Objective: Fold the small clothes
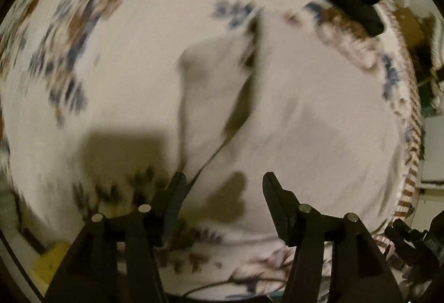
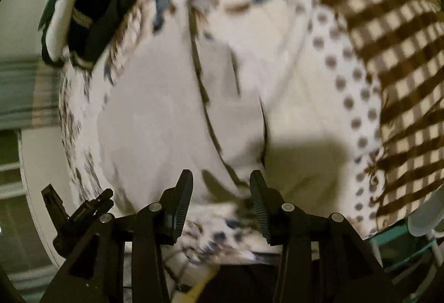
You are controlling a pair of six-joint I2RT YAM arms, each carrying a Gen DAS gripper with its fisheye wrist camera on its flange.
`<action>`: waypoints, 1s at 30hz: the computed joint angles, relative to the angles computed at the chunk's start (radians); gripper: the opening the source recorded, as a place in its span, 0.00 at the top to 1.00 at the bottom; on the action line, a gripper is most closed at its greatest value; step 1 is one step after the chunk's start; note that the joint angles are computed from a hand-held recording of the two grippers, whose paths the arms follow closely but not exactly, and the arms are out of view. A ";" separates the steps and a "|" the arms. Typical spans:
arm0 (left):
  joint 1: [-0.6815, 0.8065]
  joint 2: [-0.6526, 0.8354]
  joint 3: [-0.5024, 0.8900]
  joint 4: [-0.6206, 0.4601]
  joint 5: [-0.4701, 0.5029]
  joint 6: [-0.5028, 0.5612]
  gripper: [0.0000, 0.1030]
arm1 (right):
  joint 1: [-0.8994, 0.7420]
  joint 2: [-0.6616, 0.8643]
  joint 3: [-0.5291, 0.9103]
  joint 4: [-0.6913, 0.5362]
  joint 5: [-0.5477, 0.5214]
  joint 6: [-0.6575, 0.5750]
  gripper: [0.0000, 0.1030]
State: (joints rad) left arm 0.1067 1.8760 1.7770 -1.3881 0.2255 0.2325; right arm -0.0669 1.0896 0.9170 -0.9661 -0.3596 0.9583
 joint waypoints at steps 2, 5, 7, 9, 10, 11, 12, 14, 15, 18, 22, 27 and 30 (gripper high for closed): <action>0.031 -0.023 -0.075 0.029 -0.006 -0.004 0.47 | 0.039 0.019 -0.036 0.033 -0.002 -0.024 0.56; 0.042 -0.042 -0.139 0.068 -0.003 -0.006 0.47 | 0.082 0.065 -0.081 0.122 -0.037 -0.079 0.61; 0.046 -0.043 -0.164 0.082 0.013 -0.020 0.47 | 0.112 0.095 -0.087 0.153 -0.029 -0.096 0.89; 0.039 -0.052 -0.192 0.100 0.015 -0.040 0.47 | 0.142 0.116 -0.061 0.123 -0.009 -0.136 0.91; 0.039 -0.052 -0.198 0.100 0.020 -0.050 0.47 | 0.156 0.113 -0.042 0.090 0.013 -0.161 0.92; 0.043 -0.052 -0.202 0.099 0.034 -0.059 0.47 | 0.160 0.124 -0.009 0.039 0.040 -0.195 0.93; 0.046 -0.053 -0.210 0.102 0.042 -0.067 0.47 | 0.161 0.123 0.004 0.013 0.051 -0.208 0.93; 0.051 -0.050 -0.224 0.114 0.055 -0.091 0.47 | 0.142 0.109 0.019 -0.041 0.067 -0.229 0.95; 0.059 -0.051 -0.235 0.119 0.063 -0.104 0.47 | 0.130 0.118 0.030 -0.055 0.063 -0.243 0.95; 0.100 -0.039 -0.261 0.122 0.113 -0.156 0.47 | 0.109 0.133 0.047 -0.077 0.065 -0.273 0.99; 0.141 -0.018 -0.312 0.166 0.207 -0.226 0.56 | 0.037 0.091 0.031 -0.084 0.010 -0.275 0.99; 0.180 -0.009 -0.311 0.206 0.252 -0.235 0.82 | -0.004 0.039 0.003 -0.098 -0.024 -0.214 0.99; 0.196 0.018 -0.231 0.121 0.230 -0.184 0.79 | 0.002 -0.025 -0.040 -0.080 -0.039 -0.134 0.87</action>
